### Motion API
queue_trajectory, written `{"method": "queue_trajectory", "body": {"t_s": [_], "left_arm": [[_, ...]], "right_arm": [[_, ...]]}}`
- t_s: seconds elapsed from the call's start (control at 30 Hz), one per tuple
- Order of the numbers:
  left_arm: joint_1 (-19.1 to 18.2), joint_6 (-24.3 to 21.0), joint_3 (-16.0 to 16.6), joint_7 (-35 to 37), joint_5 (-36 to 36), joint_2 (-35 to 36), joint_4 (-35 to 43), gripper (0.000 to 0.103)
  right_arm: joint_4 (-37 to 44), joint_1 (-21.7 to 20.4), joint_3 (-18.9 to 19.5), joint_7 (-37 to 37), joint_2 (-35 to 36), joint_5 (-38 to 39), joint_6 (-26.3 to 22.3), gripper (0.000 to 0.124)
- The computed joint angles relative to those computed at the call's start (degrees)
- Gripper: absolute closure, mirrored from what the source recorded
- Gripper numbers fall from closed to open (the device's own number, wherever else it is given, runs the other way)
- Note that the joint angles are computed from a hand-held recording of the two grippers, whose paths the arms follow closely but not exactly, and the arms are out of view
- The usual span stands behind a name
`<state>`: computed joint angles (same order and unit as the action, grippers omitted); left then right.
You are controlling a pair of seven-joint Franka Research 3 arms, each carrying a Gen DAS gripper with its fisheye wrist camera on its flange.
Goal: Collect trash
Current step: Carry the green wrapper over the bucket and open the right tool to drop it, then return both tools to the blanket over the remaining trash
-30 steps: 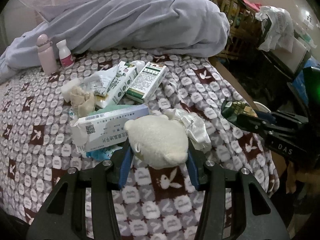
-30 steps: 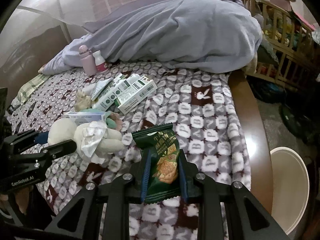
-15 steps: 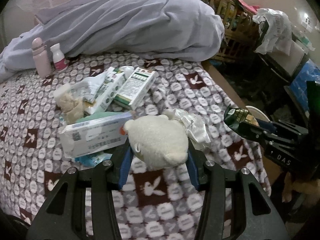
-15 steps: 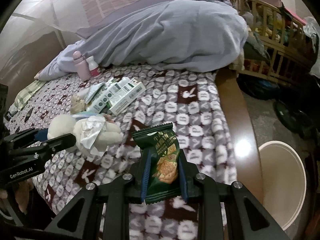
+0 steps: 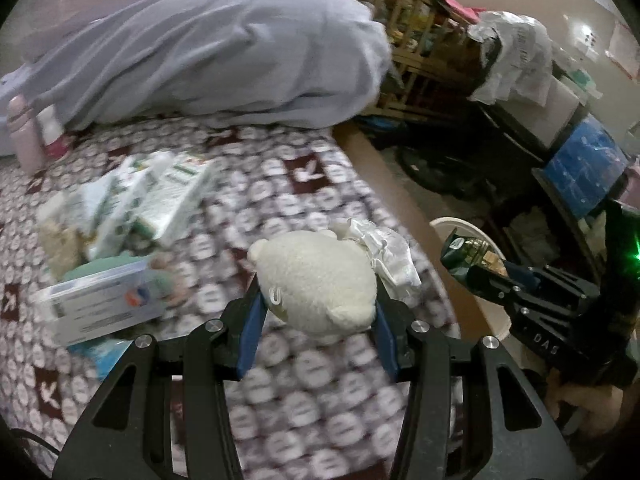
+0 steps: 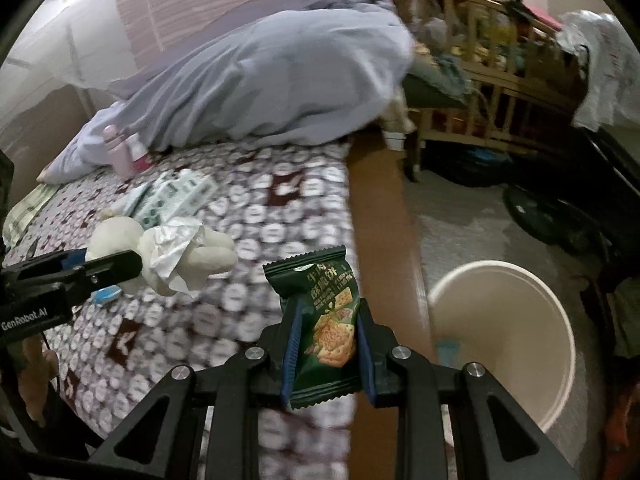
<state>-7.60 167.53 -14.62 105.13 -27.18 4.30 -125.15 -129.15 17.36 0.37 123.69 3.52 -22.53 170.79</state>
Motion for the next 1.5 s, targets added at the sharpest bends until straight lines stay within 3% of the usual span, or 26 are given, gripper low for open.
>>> {"method": "queue_trajectory", "body": {"t_s": [0.4, 0.77, 0.8, 0.83, 0.93, 1.2, 1.33, 1.5], "left_arm": [[-2.4, -4.7, -4.4, -6.0, 8.0, 10.2, 12.8, 0.056], [-3.5, -8.3, -9.4, -9.0, 12.6, 20.5, 24.7, 0.051], [-2.7, -8.4, -10.6, -8.1, 11.7, 21.2, 25.2, 0.049], [-1.6, -8.4, -12.2, -6.6, 10.3, 21.8, 25.6, 0.045], [-0.4, -8.8, -13.8, -4.7, 8.2, 22.4, 25.8, 0.036], [-2.5, -6.7, -9.6, -7.7, 11.8, 18.3, 20.7, 0.036], [-5.4, -4.4, -4.7, -13.8, 19.1, 15.5, 16.9, 0.036], [-6.0, -2.4, -1.5, -20.5, 26.3, 12.5, 12.6, 0.036]], "right_arm": [[-6.4, -8.8, -0.8, 9.0, -5.1, -8.0, -2.5, 0.099], [-10.3, -16.2, -1.1, 11.8, -6.3, -8.9, -3.3, 0.099], [-10.4, -16.5, -1.1, 11.9, -6.3, -8.9, -3.4, 0.095], [-10.4, -16.8, -1.1, 12.9, -6.2, -9.6, -3.7, 0.083], [-10.6, -17.3, -1.2, 14.8, -5.9, -10.1, -2.9, 0.074], [-9.9, -15.6, -1.2, 10.8, -4.7, -5.2, -2.9, 0.074], [-9.2, -14.1, -0.8, 9.7, -4.4, -4.3, -3.1, 0.074], [-7.9, -12.3, -0.2, 9.4, -4.3, -4.4, -3.5, 0.074]]}}
